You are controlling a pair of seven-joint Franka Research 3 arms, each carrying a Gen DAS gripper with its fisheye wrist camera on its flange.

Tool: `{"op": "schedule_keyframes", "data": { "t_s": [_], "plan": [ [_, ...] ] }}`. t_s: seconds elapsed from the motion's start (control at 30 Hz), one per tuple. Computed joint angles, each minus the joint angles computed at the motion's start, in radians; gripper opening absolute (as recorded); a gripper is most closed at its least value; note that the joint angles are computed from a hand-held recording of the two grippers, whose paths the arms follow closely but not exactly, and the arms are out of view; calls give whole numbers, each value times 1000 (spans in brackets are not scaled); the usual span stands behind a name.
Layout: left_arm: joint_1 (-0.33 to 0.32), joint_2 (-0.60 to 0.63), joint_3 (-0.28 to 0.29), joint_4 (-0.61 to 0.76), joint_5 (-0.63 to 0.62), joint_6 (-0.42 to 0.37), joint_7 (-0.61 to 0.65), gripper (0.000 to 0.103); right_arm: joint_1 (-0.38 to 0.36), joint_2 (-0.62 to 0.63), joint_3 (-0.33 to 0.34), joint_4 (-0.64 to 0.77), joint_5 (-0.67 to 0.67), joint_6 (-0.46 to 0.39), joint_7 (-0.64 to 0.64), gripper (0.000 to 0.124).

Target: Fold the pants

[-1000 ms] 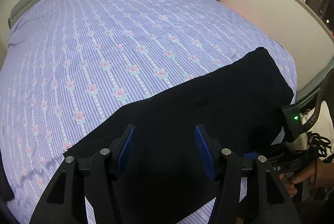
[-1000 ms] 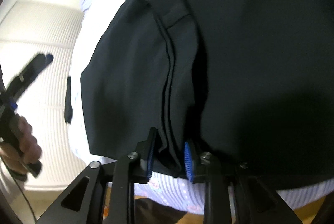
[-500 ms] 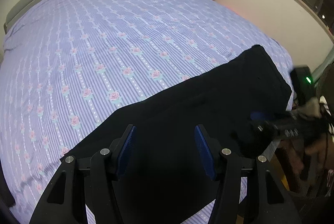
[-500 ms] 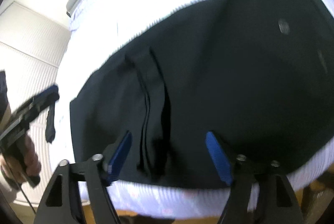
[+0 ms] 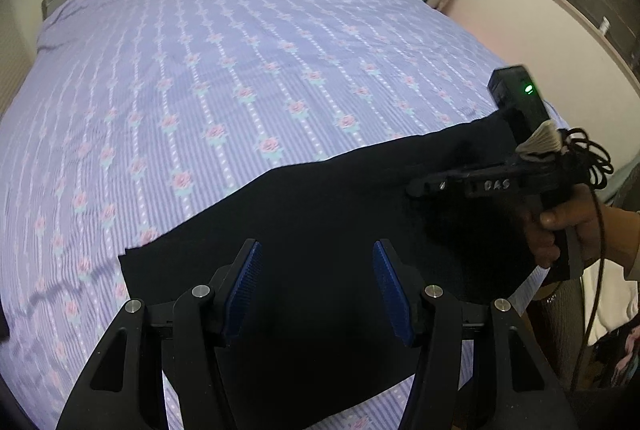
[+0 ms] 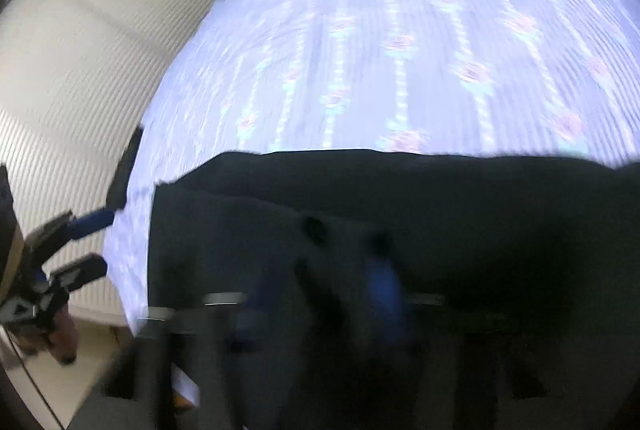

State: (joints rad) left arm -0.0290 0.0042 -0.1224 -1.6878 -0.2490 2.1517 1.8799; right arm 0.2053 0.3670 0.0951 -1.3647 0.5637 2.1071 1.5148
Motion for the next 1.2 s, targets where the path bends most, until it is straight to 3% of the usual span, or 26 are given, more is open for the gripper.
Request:
{"op": "schedule_keyframes", "data": {
  "t_s": [0.1,0.2,0.27,0.33,0.47,0.67,0.77,0.87,1.03,1.1,1.2],
  "plan": [
    [6,-14,7,-24,-3,12,-5,57,40,28,-2,61,-78,28,-19,7],
    [10,-17,11,-28,-4,12,-6,57,62,78,-16,135,-172,-35,19,8],
    [13,-19,13,-28,-4,13,-2,57,49,71,-17,122,-167,-67,12,12],
    [15,-19,16,-28,-10,12,3,57,52,74,-18,137,-178,-104,40,28],
    [19,-23,18,-28,-18,8,16,57,76,-75,-34,-72,-215,3,104,59],
    [8,-40,13,-44,-39,-1,54,57,70,-320,-17,-415,-75,113,197,57],
    [-2,-42,10,-45,-46,-12,61,57,80,-377,-15,-499,-31,127,236,42],
    [-5,-44,12,-42,-52,-27,51,57,90,-381,-13,-513,58,155,206,42],
    [0,-45,17,-32,-33,-36,19,57,102,-287,-4,-426,23,86,226,42],
    [4,-45,20,-27,-25,-36,6,57,101,-274,1,-426,65,95,207,16],
    [8,-47,22,-25,-13,-30,-4,57,106,-279,5,-427,56,115,195,10]
  ]
}}
